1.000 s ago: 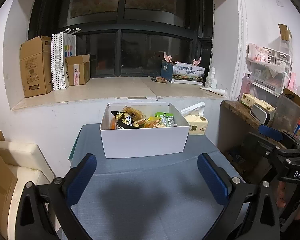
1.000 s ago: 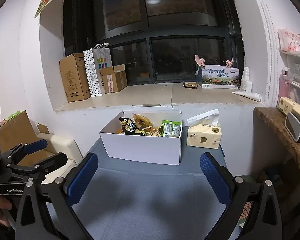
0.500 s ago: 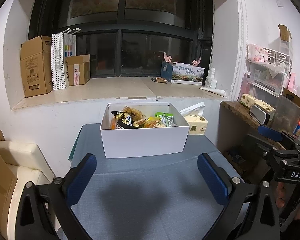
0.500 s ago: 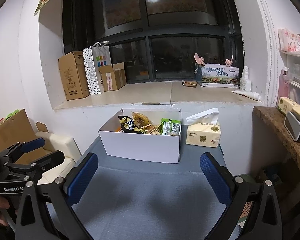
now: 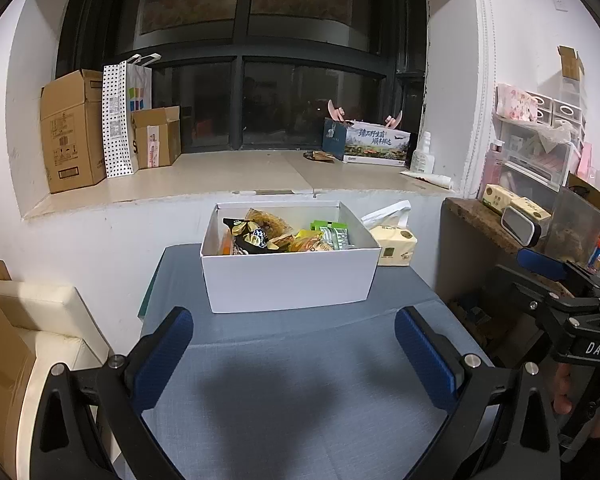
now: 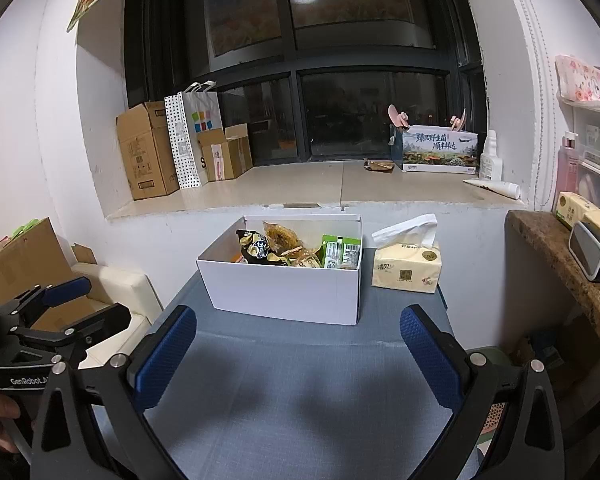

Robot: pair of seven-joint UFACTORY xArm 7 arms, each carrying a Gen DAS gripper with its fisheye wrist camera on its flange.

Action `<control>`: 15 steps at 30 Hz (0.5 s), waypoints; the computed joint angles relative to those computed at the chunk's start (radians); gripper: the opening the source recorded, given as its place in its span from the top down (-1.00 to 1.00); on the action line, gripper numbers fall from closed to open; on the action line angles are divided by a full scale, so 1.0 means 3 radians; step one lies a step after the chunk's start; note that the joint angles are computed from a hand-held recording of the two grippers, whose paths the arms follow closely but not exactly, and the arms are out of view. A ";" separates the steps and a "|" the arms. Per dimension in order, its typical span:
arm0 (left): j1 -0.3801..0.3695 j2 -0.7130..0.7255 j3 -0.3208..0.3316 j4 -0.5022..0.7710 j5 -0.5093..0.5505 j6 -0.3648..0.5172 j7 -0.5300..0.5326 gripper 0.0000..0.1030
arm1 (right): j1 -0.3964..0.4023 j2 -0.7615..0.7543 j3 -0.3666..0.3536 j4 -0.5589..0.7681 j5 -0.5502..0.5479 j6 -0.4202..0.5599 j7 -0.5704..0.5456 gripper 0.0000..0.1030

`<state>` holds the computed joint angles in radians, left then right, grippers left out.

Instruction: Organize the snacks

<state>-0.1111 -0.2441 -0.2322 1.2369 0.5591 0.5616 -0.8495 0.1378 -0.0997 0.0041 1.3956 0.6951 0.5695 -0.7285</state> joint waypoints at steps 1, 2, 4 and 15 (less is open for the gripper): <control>-0.0001 -0.0001 0.0004 -0.0002 -0.0005 -0.0001 0.0007 -1.00 | 0.0001 0.0001 -0.0001 -0.0001 0.0005 0.0001 -0.0009 -1.00; -0.0002 0.0000 0.0005 -0.0003 -0.0007 0.0000 0.0010 -1.00 | 0.0001 0.0000 0.0003 -0.0006 -0.0002 -0.0004 -0.0005 -1.00; -0.0005 0.0003 0.0007 -0.0002 -0.0013 0.0008 0.0021 -1.00 | 0.0003 0.0000 0.0003 -0.0009 0.0000 -0.0006 -0.0011 -1.00; -0.0008 0.0009 0.0010 -0.0002 -0.0014 -0.0007 0.0026 -1.00 | 0.0007 -0.0002 0.0006 -0.0020 -0.0017 -0.0011 0.0001 -1.00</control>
